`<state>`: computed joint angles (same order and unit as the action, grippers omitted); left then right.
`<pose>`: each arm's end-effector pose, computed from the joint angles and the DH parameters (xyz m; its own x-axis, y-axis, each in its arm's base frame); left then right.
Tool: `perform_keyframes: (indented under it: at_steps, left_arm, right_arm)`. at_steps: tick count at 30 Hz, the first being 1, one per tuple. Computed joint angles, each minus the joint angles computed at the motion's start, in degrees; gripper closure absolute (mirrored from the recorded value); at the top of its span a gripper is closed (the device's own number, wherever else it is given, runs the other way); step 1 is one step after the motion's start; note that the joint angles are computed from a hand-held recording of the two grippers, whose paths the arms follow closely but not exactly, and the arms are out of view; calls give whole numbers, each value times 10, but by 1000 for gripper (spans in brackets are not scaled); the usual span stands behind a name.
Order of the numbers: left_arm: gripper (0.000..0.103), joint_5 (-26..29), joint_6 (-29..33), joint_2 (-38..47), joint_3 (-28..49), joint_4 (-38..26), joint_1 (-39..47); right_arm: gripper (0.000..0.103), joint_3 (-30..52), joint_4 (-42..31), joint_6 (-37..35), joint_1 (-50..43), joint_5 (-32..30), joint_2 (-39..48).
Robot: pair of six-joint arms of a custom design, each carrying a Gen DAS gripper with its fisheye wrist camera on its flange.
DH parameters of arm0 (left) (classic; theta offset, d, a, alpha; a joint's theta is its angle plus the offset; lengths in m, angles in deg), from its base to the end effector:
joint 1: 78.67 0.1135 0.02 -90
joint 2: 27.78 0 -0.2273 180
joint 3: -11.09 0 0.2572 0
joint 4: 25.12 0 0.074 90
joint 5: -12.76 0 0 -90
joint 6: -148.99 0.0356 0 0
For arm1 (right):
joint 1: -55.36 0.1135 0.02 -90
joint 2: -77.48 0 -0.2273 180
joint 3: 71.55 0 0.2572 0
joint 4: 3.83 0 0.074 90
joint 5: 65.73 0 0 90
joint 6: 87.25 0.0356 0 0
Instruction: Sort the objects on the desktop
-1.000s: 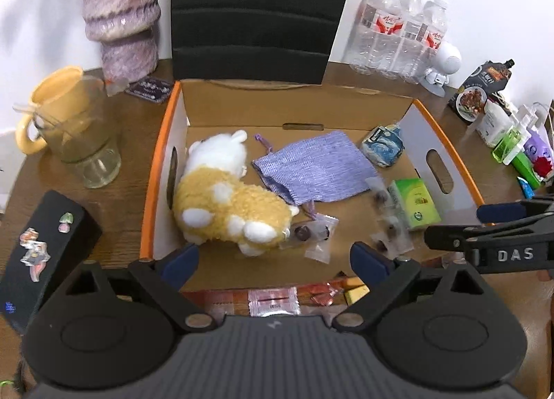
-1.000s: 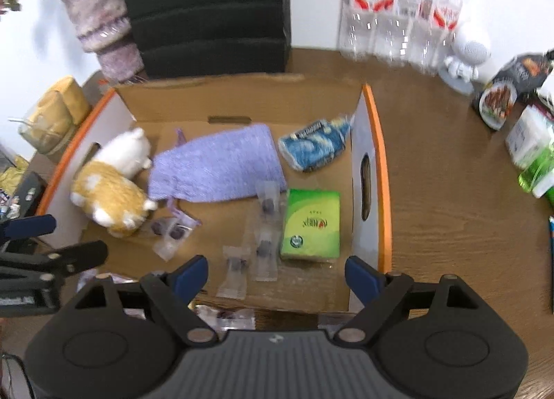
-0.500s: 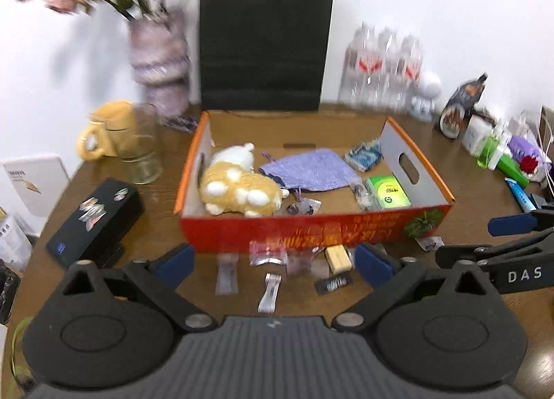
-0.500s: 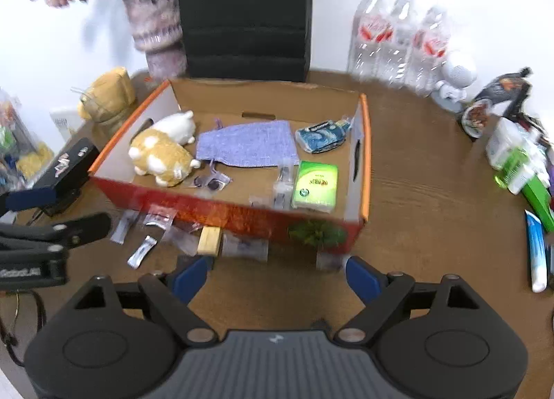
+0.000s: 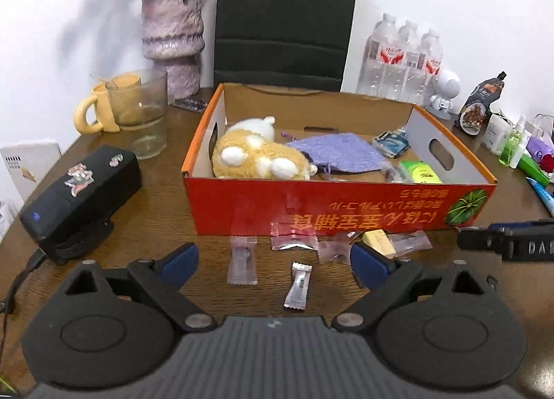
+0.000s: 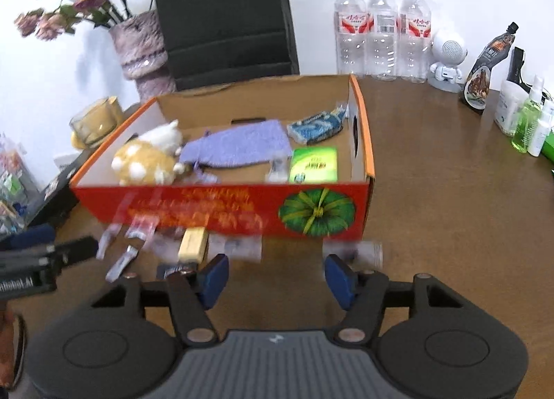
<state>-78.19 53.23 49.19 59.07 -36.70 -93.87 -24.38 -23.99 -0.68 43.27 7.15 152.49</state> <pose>0.2674 -0.0721 0.1390 -0.6495 0.0725 -0.7569 0.1857 0.9804 -0.0655 0.2573 -0.0444 0.1327 -0.7258 0.0970 -0.6810 -0.0359 0.9833 0.1783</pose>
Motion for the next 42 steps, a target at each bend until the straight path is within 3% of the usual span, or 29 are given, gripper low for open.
perform_keyframes:
  at_steps: [6, 10, 16, 19, 24, 27, 29, 31, 34, 42]
  left_arm:
    - [7, 12, 17, 42, -6, 45, 2]
    - [18, 47, 45, 52, -20, 80, -8]
    - [26, 40, 71, 114, 11, 129, -48]
    - [39, 49, 81, 145, 40, 129, -52]
    - [55, 37, 109, 199, 92, 107, -53]
    - [56, 55, 97, 217, 101, 111, -39]
    - [57, 102, 93, 209, 87, 126, -29]
    - [57, 101, 109, 214, 93, 118, -39]
    - [70, 90, 130, 224, 100, 117, -54]
    - [86, 80, 147, 197, 108, 55, -72]
  right_arm:
    - [41, 24, 57, -18, -19, -24, 62]
    - [41, 51, 61, -37, -39, -50, 111]
    - [42, 59, 101, -23, -47, -70, 154]
    - [42, 77, 81, -48, -53, -82, 167]
    - [41, 111, 10, -188, -90, -128, 184]
    - [41, 122, -17, -240, -109, -144, 199]
    - [40, 109, -4, -252, -117, -159, 200]
    - [40, 99, 13, -250, -122, -174, 201]
    - [40, 91, 30, -249, -126, -182, 202]
    - [40, 70, 16, -293, -137, -197, 181]
